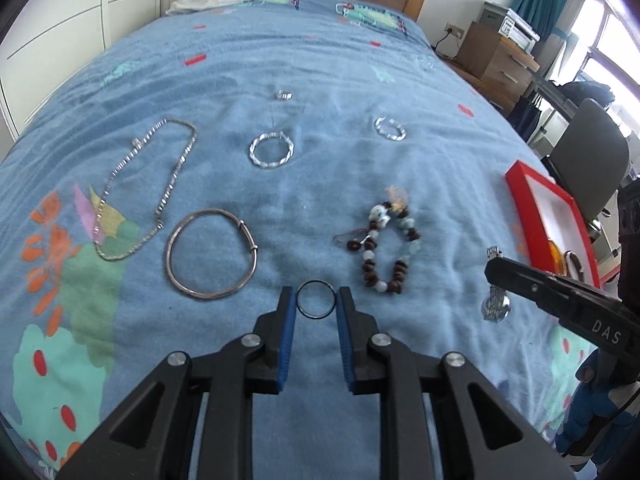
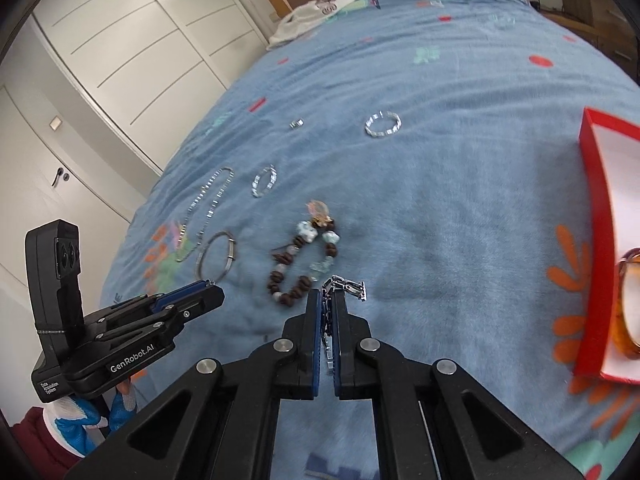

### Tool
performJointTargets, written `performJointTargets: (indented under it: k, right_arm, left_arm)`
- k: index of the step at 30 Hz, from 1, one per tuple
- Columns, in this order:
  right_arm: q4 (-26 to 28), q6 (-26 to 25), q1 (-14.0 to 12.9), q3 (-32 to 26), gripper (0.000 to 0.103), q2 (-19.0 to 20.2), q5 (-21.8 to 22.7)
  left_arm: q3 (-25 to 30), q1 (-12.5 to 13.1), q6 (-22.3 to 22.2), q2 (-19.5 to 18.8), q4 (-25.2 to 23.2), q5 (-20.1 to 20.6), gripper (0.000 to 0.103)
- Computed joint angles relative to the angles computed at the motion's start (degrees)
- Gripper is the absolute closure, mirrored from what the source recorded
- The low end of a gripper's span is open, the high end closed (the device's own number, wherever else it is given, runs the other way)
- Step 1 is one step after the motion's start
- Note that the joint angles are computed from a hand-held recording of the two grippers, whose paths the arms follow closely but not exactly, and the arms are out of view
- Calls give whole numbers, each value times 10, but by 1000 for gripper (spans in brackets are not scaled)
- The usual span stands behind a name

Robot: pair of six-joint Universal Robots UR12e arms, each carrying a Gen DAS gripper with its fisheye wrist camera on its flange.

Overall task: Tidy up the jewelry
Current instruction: 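Grasp the silver watch with the right tool while the left tool grasps the small silver ring, then carry the watch and ring to the red box and release them onto the bangles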

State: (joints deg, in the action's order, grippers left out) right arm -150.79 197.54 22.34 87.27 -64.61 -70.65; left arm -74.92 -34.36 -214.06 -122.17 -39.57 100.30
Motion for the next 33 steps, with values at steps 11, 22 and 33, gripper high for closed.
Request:
performJointTargets:
  k: [11, 22, 33]
  right_arm:
    - [-46, 7, 4, 43, 98, -65, -47]
    - [-73, 5, -25, 104, 98, -145, -113]
    - [-71, 7, -85, 150, 98, -180, -137]
  left_arm:
    - [4, -23, 25, 22, 37, 18, 84]
    - [79, -52, 62, -6, 42, -2, 84]
    - [276, -73, 126, -122, -52, -57, 84]
